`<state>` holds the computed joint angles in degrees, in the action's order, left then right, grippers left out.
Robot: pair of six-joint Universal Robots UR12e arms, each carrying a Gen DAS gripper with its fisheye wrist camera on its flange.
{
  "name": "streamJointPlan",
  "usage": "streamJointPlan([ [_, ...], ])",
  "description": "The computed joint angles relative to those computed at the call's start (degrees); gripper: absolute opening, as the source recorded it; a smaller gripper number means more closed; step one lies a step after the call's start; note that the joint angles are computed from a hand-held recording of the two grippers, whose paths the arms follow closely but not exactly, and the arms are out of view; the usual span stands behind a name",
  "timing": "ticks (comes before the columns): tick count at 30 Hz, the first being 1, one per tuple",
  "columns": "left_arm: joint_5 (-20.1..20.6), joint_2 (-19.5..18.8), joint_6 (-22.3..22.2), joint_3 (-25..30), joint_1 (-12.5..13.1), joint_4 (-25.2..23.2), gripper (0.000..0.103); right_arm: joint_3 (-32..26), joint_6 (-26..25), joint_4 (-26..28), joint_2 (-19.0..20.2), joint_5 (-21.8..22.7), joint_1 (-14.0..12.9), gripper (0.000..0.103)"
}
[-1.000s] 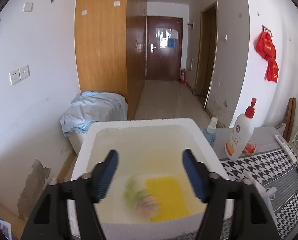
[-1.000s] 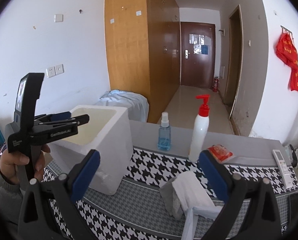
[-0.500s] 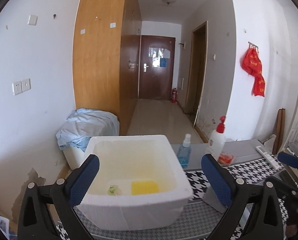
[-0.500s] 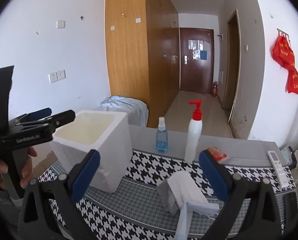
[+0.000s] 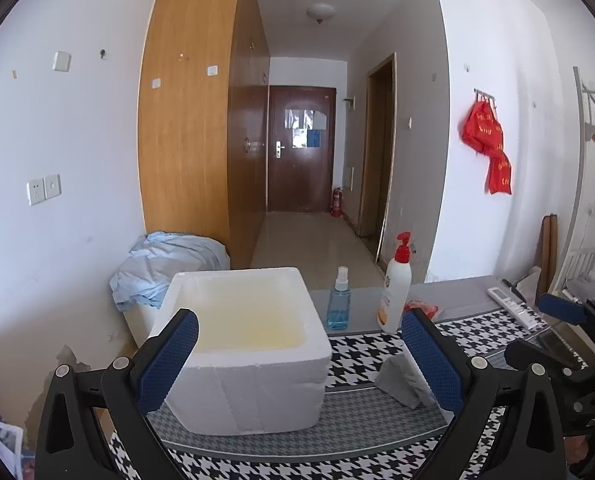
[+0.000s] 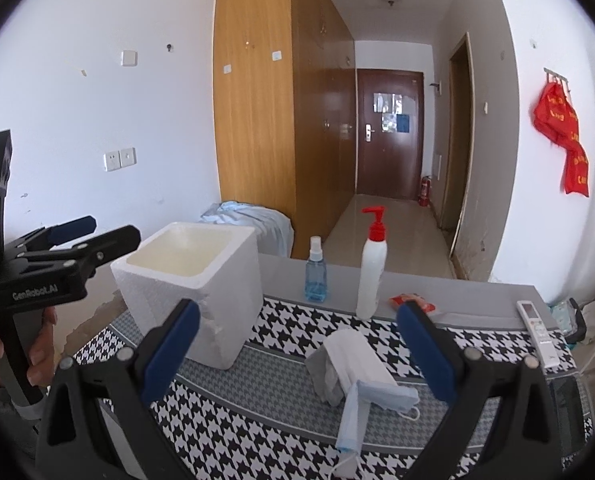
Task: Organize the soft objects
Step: 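Move both tools back toward the blue face mask and white tissue pack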
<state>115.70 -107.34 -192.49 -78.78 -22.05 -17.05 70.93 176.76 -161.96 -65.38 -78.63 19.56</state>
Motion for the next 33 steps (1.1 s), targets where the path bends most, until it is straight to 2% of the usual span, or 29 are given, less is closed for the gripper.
streamJointPlan([
  [13,-1.82,0.43,0.65,-2.32,-1.13,4.82,0.102,4.34,1.21,-4.44,-2.13,-0.12,-0.64,0.101],
  [19,-2.09,-0.25,2.37,-2.68,-2.12,6.48,0.102,6.11,2.74,-6.77,-2.84,-0.63,-0.97,0.103],
  [33,-3.0,-2.02,1.99,-1.88,-3.13,5.93,0.102,8.82,3.56,-8.21,-3.43,-3.82,-1.77,0.103],
])
